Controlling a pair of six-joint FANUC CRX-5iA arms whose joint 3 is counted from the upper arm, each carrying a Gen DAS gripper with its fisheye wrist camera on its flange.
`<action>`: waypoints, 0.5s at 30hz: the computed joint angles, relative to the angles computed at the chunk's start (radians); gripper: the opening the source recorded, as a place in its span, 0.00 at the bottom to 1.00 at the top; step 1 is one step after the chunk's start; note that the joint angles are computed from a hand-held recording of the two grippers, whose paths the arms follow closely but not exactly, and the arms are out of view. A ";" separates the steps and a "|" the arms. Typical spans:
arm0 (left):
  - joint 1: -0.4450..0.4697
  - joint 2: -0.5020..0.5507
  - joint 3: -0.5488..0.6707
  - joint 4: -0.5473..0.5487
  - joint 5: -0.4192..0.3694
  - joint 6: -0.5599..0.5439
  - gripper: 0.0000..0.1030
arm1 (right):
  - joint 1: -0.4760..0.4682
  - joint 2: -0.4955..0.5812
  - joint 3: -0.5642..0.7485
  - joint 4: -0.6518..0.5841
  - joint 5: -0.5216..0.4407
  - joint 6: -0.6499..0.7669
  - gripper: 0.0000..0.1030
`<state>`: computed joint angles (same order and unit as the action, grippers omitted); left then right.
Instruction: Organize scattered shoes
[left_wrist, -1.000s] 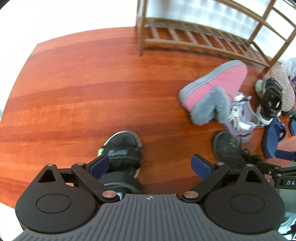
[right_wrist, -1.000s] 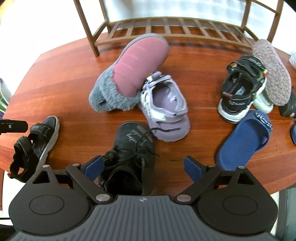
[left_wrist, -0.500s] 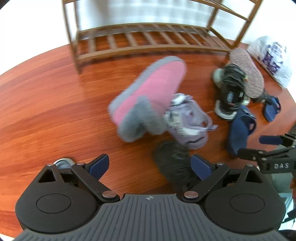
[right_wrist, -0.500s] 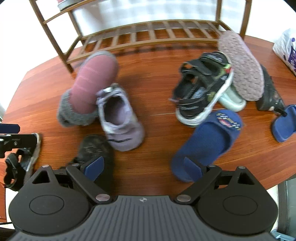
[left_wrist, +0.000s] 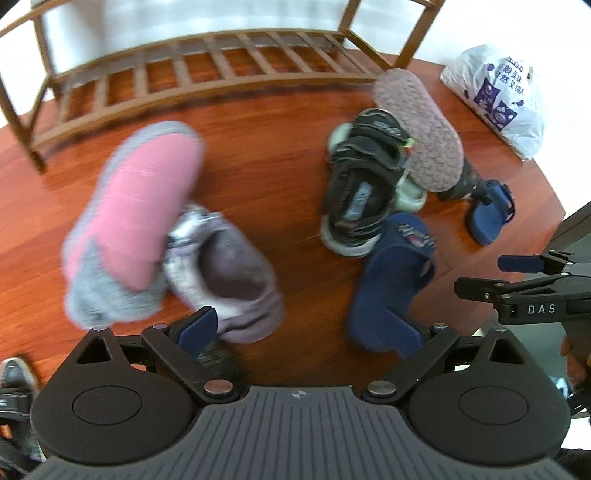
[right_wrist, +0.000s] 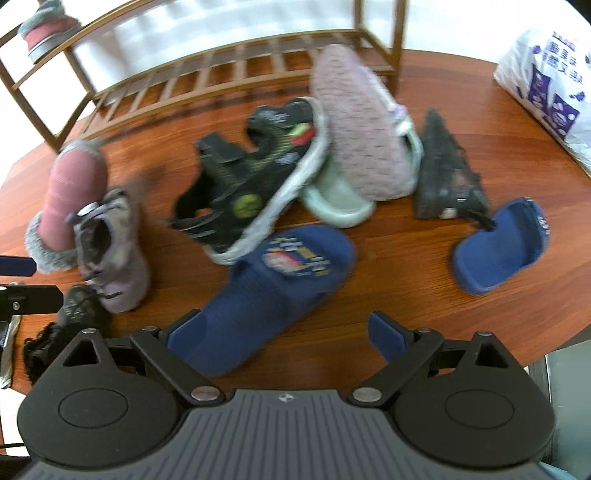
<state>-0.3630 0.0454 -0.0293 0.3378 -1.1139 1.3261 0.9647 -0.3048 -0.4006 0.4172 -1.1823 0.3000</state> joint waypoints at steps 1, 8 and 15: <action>-0.016 0.017 0.017 -0.008 0.003 0.017 0.94 | -0.015 -0.012 -0.009 -0.003 0.002 0.013 0.96; -0.102 0.150 0.146 -0.052 0.008 0.114 0.94 | -0.158 -0.088 -0.077 -0.043 0.045 0.130 0.96; -0.116 0.246 0.233 -0.018 0.008 0.145 0.94 | -0.286 -0.128 -0.100 -0.103 0.079 0.260 0.96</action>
